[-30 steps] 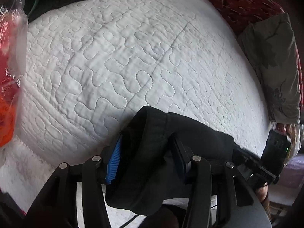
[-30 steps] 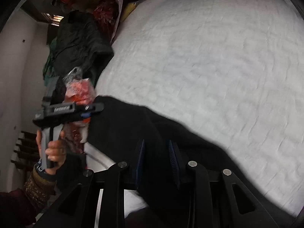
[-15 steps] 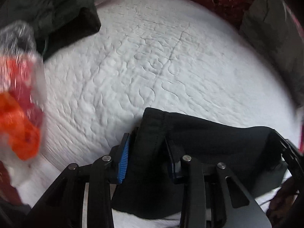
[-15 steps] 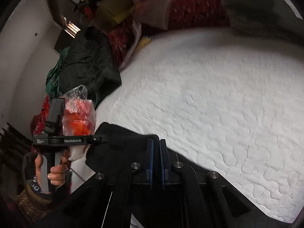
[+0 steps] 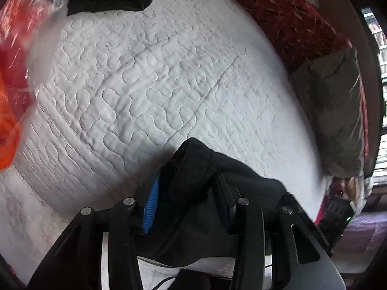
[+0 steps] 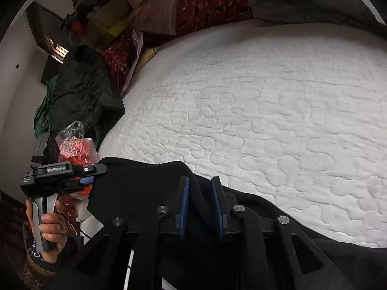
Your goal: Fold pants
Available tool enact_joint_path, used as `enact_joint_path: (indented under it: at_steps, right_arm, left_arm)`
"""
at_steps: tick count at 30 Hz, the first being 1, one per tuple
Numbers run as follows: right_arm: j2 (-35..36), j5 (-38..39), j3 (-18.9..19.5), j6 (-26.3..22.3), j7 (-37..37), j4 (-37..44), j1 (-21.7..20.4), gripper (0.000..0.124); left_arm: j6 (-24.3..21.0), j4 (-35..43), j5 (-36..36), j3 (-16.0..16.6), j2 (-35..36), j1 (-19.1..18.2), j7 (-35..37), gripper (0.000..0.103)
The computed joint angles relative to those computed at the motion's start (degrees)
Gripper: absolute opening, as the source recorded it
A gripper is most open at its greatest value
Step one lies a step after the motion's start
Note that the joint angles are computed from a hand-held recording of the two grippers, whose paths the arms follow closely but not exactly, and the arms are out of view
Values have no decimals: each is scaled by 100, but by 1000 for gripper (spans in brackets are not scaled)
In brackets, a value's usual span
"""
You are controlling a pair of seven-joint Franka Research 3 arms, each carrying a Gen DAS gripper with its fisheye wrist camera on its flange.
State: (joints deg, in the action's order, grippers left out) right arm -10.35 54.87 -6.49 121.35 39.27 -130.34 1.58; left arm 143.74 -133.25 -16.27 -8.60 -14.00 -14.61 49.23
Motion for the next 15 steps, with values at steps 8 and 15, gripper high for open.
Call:
enact_joint_path:
  at_steps: [8, 15]
  right_arm:
    - [112, -309, 169, 175, 89, 89, 115, 31]
    - [-20, -406, 131, 353, 124, -12, 196, 13]
  left_arm:
    - [-645, 1154, 788, -78, 826, 138, -87, 49]
    - [-1253, 1453, 1789, -318, 970, 264, -529, 48]
